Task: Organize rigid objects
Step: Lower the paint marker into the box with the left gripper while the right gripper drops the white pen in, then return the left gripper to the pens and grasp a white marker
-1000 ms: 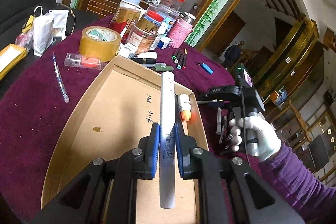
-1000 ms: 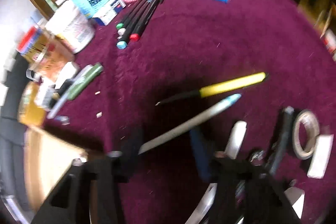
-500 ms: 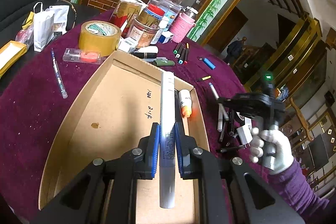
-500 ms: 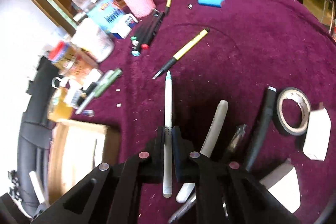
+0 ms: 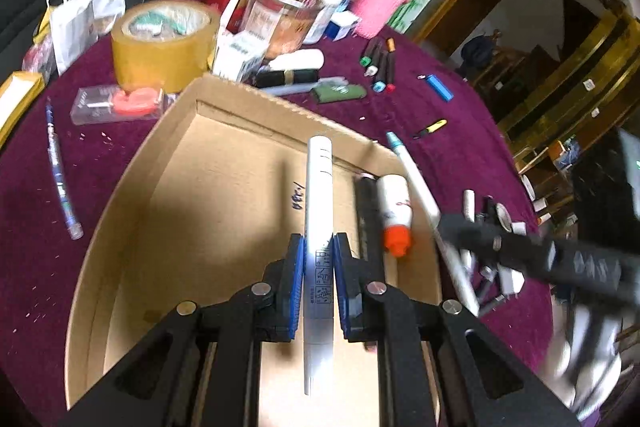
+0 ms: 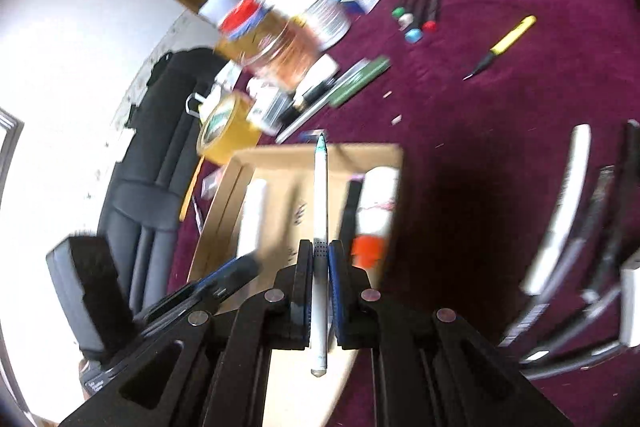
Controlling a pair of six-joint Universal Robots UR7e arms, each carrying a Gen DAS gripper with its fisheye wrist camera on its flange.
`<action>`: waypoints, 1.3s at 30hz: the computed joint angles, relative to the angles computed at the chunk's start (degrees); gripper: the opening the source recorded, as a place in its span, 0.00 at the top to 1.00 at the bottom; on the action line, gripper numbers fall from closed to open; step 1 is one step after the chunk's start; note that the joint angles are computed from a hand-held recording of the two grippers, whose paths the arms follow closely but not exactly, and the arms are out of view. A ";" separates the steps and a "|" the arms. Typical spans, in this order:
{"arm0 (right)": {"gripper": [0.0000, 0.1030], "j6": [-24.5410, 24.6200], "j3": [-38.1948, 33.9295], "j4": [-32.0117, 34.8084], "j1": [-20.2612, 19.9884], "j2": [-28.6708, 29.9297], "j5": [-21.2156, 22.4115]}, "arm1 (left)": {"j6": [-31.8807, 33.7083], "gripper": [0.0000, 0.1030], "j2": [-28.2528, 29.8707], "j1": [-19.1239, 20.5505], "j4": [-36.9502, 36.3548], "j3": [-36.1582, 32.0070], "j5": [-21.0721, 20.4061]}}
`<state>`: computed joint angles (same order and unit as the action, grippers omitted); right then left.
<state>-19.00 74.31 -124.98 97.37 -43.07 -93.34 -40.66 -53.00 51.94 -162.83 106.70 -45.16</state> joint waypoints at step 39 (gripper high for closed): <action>0.01 -20.37 12.83 -45.94 -8.32 -13.52 -6.89 | 3.41 0.12 6.85 -15.36 -15.95 0.67 8.81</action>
